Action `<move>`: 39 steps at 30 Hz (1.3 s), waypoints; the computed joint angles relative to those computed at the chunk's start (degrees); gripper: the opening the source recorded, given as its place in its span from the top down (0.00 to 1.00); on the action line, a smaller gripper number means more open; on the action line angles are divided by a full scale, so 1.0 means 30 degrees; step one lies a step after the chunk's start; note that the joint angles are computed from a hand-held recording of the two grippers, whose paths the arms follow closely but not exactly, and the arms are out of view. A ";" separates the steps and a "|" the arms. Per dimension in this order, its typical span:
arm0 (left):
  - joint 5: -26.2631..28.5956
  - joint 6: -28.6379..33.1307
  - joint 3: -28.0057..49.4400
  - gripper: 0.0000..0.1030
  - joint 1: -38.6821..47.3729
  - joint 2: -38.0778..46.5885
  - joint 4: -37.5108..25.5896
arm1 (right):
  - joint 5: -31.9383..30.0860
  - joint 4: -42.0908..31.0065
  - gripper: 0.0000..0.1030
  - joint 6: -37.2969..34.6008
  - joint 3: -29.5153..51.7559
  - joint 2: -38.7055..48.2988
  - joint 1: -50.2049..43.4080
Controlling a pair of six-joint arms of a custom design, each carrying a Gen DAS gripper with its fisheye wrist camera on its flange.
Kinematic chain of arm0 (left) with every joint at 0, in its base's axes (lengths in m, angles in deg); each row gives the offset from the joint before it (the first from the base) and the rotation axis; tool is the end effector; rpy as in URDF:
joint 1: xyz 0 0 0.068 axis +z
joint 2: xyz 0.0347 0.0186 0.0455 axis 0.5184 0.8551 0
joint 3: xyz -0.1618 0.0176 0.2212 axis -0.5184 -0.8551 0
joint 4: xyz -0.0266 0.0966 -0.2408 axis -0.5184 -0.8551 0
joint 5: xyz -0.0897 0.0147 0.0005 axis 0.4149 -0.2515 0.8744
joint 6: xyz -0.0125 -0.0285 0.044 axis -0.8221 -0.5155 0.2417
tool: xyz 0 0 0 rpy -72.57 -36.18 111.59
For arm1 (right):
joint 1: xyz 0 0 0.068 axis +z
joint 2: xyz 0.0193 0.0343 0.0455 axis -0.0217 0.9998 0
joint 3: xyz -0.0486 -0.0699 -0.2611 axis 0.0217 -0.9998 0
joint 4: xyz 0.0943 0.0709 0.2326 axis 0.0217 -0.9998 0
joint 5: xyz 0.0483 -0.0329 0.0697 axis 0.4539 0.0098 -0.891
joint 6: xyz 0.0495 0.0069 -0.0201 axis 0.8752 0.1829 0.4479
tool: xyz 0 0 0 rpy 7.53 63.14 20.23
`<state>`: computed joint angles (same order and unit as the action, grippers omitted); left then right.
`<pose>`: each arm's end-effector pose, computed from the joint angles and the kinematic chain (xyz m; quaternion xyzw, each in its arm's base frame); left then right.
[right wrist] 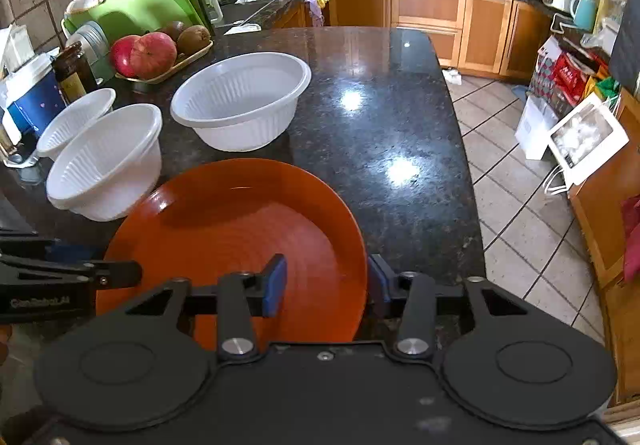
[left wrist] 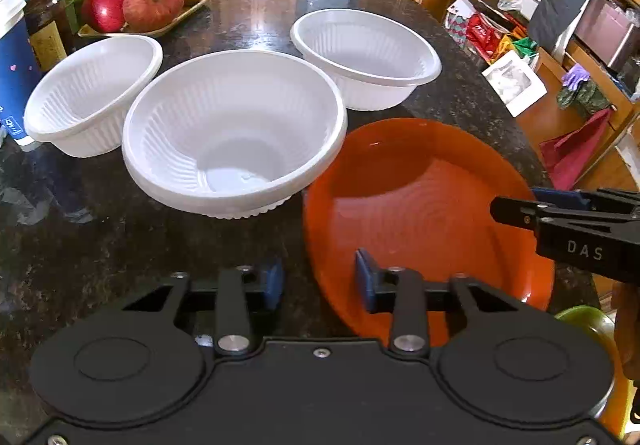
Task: Organize plates and bowls
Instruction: 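Close both tools on the orange plate rim, then lift the orange plate with both tools and carry it toward the green plate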
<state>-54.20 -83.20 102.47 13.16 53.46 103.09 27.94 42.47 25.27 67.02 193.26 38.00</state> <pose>0.2875 -0.0977 0.0591 0.1237 0.9494 -0.1053 0.2687 0.2541 0.1929 0.0512 0.0013 0.9469 0.0442 0.3185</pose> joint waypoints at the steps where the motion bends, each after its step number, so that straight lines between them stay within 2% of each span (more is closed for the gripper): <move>1: 0.0173 0.0019 -0.0028 0.62 0.0062 -0.0084 -0.0113 | -0.0384 -0.0036 0.61 0.0023 -0.0031 -0.0138 -0.0027; 13: -0.0158 0.0920 -0.1951 0.62 0.1816 -0.1671 0.0355 | -0.0721 -0.1702 0.61 0.0179 0.1750 0.0531 0.1652; 18: 0.0563 0.1969 -0.2642 0.62 0.3232 -0.2300 0.0186 | -0.0296 -0.2787 0.62 0.0687 0.2793 0.0920 0.2788; 22: 0.1242 0.2997 -0.3450 0.62 0.4325 -0.2967 0.0512 | 0.0075 -0.3811 0.66 0.1467 0.3737 0.1263 0.3581; 29: 0.3285 0.5131 -0.3939 0.62 0.6210 -0.3600 -0.0156 | 0.1318 -0.5886 0.80 0.3879 0.4547 0.1280 0.5059; 39: 0.6342 0.8836 -0.4358 0.62 0.8559 -0.5014 -0.2073 | 0.4007 -0.9887 0.80 0.8616 0.5750 0.0799 0.7788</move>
<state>-35.17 -56.70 89.39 38.84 38.42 96.87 39.96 12.81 51.12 84.27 195.66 61.37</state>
